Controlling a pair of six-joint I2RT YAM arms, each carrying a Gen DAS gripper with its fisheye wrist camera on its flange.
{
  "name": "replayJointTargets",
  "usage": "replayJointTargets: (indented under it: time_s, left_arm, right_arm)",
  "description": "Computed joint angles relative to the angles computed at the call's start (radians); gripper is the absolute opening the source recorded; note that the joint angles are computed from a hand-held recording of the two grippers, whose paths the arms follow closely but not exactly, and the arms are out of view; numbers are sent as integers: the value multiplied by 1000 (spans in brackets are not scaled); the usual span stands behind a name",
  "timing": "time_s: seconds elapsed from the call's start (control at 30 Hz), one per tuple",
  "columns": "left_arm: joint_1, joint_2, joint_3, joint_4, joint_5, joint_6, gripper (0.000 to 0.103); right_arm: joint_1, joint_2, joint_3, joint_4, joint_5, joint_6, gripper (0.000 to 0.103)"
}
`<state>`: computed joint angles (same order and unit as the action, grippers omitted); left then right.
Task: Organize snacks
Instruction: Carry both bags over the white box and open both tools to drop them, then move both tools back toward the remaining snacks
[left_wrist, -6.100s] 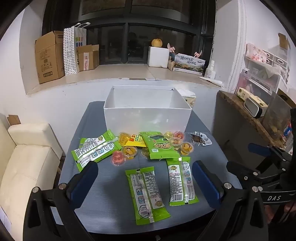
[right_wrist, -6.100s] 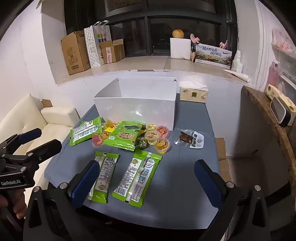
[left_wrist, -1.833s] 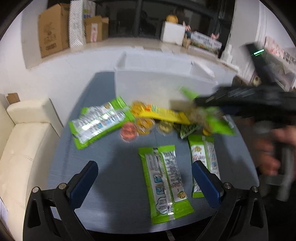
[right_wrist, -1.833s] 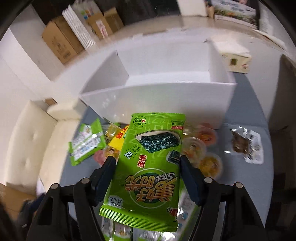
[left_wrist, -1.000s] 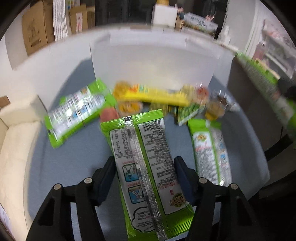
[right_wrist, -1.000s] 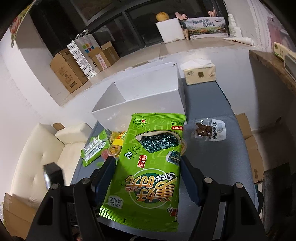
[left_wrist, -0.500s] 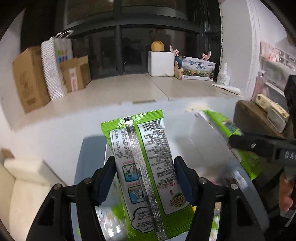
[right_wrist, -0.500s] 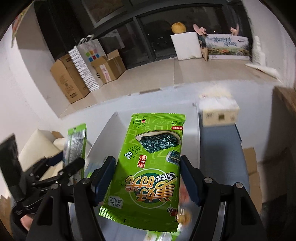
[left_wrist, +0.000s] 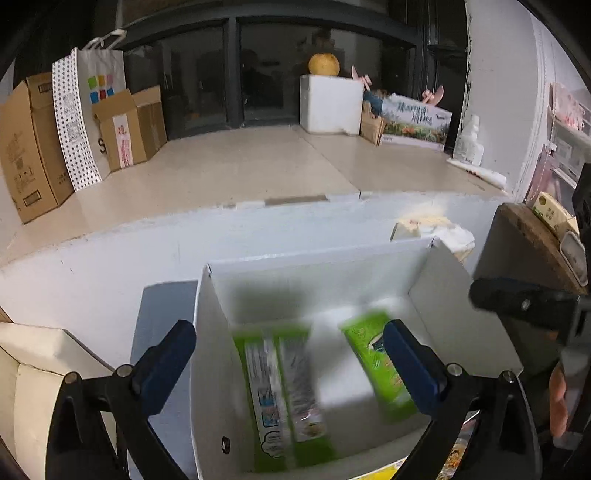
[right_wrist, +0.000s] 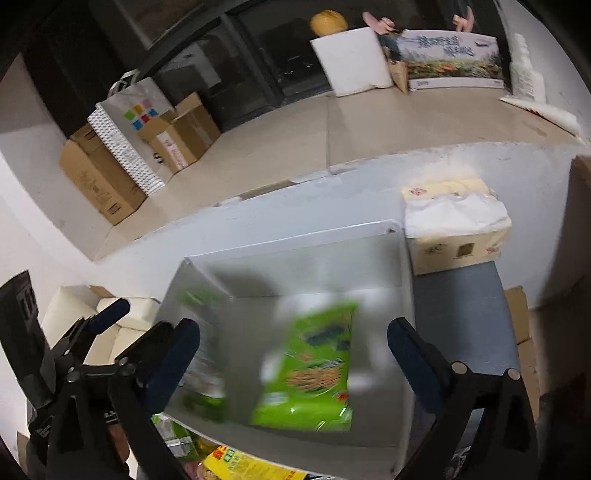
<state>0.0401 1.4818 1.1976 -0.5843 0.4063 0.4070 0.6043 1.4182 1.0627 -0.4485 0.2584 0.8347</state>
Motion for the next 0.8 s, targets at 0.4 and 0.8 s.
replayJointTargets:
  time_s: [0.4, 0.8]
  left_arm:
    - [114, -171, -106, -6, 141, 37, 103]
    - [706, -464, -313, -703, 541, 753, 103]
  right_arm:
    - [214, -214, -77, 4, 295, -100, 103]
    - [895, -31, -51, -902, 593, 1020, 103]
